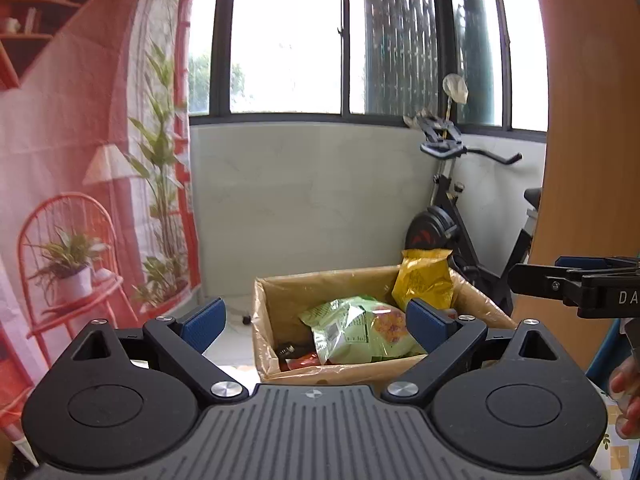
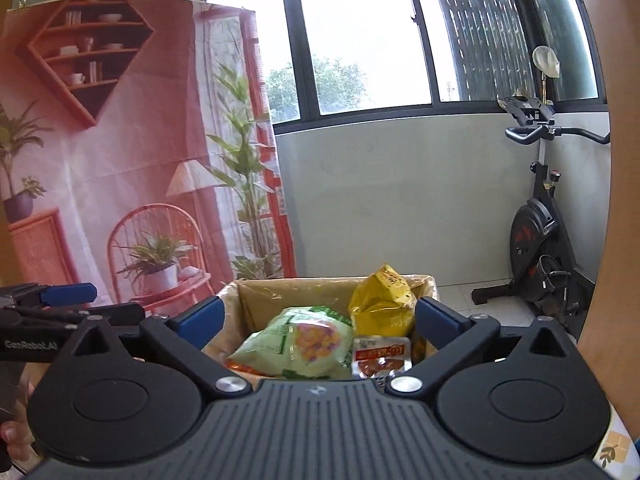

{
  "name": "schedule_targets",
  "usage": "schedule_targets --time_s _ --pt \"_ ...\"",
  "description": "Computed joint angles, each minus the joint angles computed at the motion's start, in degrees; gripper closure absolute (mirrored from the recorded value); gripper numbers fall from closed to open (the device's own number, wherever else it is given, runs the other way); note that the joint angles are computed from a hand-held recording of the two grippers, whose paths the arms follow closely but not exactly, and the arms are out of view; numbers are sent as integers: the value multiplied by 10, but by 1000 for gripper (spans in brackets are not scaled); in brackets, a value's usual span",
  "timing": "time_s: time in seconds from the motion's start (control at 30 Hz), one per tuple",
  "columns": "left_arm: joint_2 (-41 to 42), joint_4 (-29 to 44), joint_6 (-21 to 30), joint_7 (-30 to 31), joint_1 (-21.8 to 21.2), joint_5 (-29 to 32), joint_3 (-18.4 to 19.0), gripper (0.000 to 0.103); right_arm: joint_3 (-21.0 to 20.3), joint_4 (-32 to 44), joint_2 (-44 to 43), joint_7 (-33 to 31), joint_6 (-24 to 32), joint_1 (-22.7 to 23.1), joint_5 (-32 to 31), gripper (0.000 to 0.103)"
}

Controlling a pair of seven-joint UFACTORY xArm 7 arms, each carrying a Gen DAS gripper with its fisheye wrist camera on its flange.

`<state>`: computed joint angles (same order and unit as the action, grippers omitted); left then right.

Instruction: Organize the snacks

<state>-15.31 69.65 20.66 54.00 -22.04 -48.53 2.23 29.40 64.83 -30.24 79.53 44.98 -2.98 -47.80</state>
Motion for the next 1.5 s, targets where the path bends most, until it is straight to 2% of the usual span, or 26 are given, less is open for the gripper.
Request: schedule_targets --time_s 0.1,0.23,0.47,0.6,0.73,0.87,1.27,1.5 --pt "-35 -28 -17 -1 -3 -5 2 5 12 9 -10 -3 25 7 9 0" --pt "-69 -36 14 -27 -9 15 20 5 32 29 -19 -13 63 14 27 0" --pt "-135 -62 35 -93 3 98 19 5 94 84 -32 -16 153 0 50 0" --pt "-173 -78 41 -126 -6 119 31 5 138 131 -33 -23 210 -24 65 0" --pt "-204 -94 36 -144 -15 148 38 5 165 158 -51 -29 233 -48 89 0" --pt "-232 -113 31 -154 -33 166 48 5 201 196 -64 -63 280 -89 124 0" --pt "-262 -134 19 -188 -57 210 60 5 215 217 -129 -122 279 -160 214 0" --pt "-259 -131 24 -204 -53 226 62 5 221 222 -153 -156 265 -202 263 0"
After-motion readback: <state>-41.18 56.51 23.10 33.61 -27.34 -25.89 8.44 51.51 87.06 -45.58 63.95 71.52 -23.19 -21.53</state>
